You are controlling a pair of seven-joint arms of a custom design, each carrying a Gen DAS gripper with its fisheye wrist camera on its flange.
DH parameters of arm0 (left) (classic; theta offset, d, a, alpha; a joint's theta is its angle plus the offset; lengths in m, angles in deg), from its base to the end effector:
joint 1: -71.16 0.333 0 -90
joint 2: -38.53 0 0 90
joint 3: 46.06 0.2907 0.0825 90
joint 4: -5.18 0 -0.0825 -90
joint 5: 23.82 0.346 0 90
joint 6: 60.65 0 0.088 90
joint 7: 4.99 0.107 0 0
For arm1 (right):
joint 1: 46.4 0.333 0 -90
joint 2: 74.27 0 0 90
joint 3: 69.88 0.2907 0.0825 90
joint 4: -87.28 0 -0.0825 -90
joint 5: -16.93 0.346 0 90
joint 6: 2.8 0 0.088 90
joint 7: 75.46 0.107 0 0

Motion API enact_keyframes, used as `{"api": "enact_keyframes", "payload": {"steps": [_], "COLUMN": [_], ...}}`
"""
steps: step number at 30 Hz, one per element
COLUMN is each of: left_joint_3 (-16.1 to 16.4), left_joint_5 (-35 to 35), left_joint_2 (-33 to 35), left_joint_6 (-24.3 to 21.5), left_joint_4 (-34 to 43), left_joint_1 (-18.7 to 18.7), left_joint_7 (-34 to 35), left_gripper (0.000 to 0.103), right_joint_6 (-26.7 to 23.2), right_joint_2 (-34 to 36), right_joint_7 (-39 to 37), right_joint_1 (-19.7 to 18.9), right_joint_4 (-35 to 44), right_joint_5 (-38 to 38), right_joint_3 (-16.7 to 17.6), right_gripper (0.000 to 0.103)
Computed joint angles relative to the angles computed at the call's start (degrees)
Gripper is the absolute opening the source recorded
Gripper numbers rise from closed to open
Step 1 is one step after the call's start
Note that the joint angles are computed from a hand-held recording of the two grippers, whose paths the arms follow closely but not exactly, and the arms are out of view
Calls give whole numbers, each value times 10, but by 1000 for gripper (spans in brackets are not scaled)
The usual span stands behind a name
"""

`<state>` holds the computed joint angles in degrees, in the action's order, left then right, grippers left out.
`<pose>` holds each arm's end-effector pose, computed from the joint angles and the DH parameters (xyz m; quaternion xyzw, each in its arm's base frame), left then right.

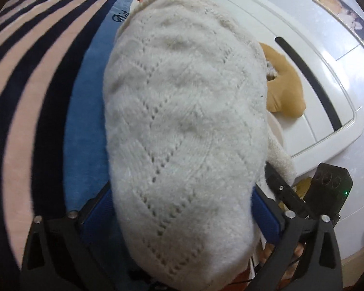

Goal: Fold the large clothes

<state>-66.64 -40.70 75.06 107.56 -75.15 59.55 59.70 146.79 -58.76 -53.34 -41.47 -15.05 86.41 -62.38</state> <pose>0.6535 -0.3032 0.4500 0.7154 -0.5210 0.4638 0.0413 0.6171 0.1081 0.4459 -0.7454 0.4637 -0.0835 0.4716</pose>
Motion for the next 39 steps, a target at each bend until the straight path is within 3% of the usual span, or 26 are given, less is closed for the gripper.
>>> {"api": "enact_keyframes", "payload": {"steps": [2,4,8,12,15,18,20,22,26,28,30,32,35,37,38,39], "left_joint_3": [4,6,15,34,100,104,94,94,87,89,90,91,88,96,98,97], "left_joint_5": [0,4,14,26,86,110,87,127,308,287,273,282,209,209,206,197], "left_joint_2": [-9,-25,-82,-180,-271,-328,-346,-360,-394,-394,-377,-338,-298,-279,-266,-258], "left_joint_6": [14,23,60,94,82,53,26,22,17,35,21,-19,-47,-72,-85,-90], "left_joint_4": [-17,-38,-111,-230,-327,-387,-406,-422,-423,-409,-378,-319,-268,-238,-218,-207], "left_joint_1": [-3,-2,-6,-11,-51,-36,-21,-16,8,9,10,11,19,17,18,19], "left_joint_7": [-5,-6,-15,-35,-105,-142,-130,-159,-270,-235,-200,-182,-107,-95,-85,-75], "left_gripper": [75,66,58,57,57,63,69,72,72,72,72,70,58,57,55,54], "right_joint_6": [-5,-17,-27,-80,-135,-162,-159,-147,-120,-100,-80,-97,-103,-117,-142,-169], "right_joint_2": [0,1,-6,-12,-8,2,9,11,13,16,15,19,8,11,19,33], "right_joint_7": [8,17,23,32,37,40,45,46,64,85,105,111,87,71,67,68], "right_joint_1": [-1,-4,-2,-2,7,25,39,46,48,50,53,46,37,34,32,30], "right_joint_4": [0,3,-4,-7,-3,6,11,13,20,25,27,46,66,98,127,158], "right_joint_5": [-5,-8,-4,10,9,-4,-16,-25,-48,-64,-102,-129,-129,-127,-130,-136], "right_joint_3": [-2,-3,0,1,6,12,15,16,10,8,3,4,14,18,20,21], "right_gripper": [29,30,30,30,30,30,32,34,38,49,61,61,61,60,56,34]}}
